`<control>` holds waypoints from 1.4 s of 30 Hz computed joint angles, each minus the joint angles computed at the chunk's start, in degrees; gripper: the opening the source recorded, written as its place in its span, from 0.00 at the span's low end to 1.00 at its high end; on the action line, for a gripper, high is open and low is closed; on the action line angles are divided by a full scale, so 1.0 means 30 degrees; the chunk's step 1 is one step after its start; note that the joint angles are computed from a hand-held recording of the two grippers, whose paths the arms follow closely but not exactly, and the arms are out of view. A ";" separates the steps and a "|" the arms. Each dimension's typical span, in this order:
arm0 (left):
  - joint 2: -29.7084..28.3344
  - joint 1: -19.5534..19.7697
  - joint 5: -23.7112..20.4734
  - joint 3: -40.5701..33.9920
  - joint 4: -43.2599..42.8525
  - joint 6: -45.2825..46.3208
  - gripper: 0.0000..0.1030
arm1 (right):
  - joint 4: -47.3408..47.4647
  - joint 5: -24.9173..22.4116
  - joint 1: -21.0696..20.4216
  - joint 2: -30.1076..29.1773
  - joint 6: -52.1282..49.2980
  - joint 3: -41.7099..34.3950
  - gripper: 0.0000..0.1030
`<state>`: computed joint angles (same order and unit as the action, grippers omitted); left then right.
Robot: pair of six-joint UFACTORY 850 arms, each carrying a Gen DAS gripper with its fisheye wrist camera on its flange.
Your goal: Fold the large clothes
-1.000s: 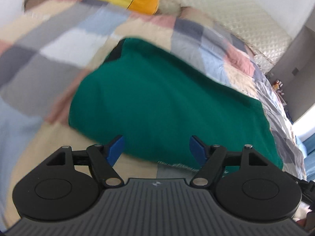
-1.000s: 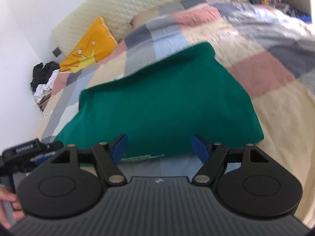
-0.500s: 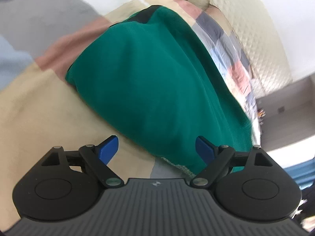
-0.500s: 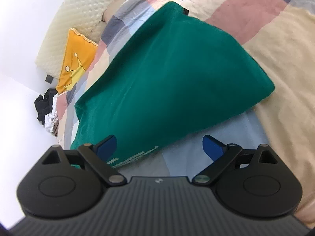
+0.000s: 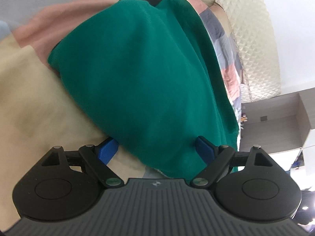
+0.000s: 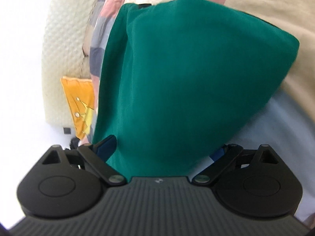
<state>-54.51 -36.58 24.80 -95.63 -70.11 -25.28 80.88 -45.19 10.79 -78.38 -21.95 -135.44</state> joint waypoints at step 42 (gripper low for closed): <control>-0.1145 0.0254 0.2955 0.0144 1.1722 -1.3630 0.89 | -0.0272 0.1401 -0.0037 -0.0735 -0.1150 -0.1711 0.35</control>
